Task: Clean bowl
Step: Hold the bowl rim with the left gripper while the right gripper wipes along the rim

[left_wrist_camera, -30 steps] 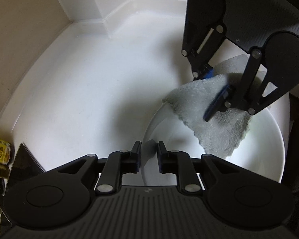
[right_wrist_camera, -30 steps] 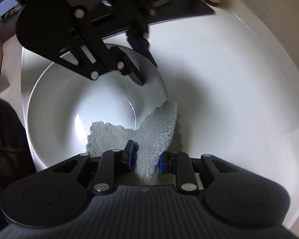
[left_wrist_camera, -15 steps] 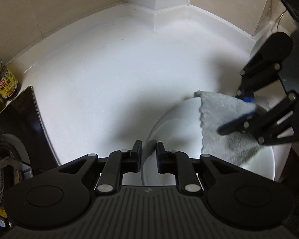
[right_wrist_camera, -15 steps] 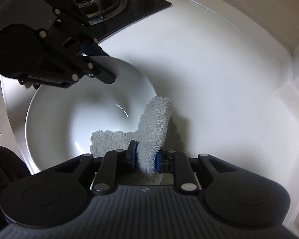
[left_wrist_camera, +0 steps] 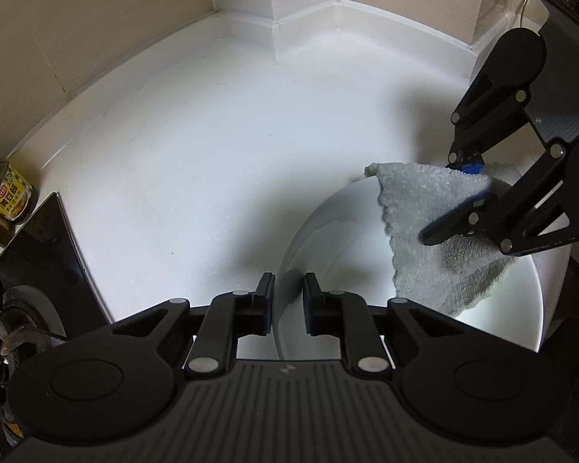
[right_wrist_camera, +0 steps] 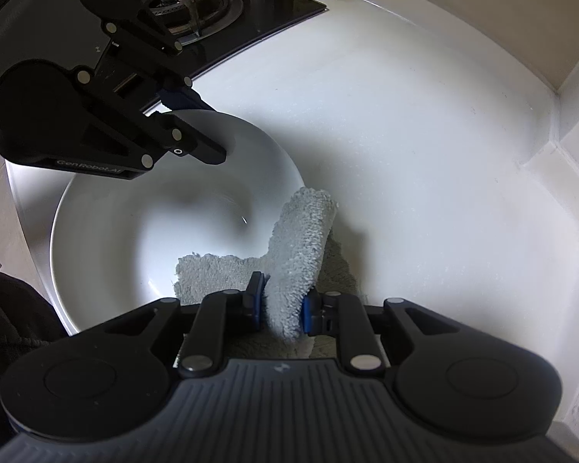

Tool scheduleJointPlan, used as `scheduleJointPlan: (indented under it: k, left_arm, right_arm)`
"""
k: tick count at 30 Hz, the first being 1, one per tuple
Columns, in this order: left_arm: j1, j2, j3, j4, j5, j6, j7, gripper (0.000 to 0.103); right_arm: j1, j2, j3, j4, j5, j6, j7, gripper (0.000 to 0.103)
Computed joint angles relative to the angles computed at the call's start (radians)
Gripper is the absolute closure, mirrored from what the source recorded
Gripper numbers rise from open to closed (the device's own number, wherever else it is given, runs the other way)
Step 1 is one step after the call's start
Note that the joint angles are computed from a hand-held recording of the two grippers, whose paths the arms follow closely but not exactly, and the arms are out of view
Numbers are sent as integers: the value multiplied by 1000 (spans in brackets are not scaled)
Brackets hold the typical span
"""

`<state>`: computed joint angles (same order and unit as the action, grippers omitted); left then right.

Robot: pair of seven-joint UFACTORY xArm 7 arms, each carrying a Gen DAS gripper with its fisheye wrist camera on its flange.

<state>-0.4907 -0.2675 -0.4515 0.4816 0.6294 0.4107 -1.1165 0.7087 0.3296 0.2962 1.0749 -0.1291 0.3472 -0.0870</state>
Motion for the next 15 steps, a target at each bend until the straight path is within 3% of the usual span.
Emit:
scheduleJointPlan:
  k: [3, 7, 10, 13, 15]
  left_arm:
    - [-29, -29, 13, -4, -24, 30, 90, 85]
    - [-19, -42, 25, -11, -15, 7, 178, 85]
    - [-23, -34, 41, -2, -56, 29, 265, 85]
    - [-9, -45, 48, -21, -95, 11, 263, 87]
    - [14, -61, 36, -41, -113, -13, 201, 88]
  right_arm:
    - [0, 3, -1, 7, -11, 2, -18, 87]
    - [-57, -30, 29, -35, 9, -8, -168, 87]
    - [-73, -5, 54, 12, 15, 18, -317, 87]
    - [-43, 31, 30, 68, -8, 29, -365, 87]
    - [-31, 54, 16, 94, -12, 15, -368, 88]
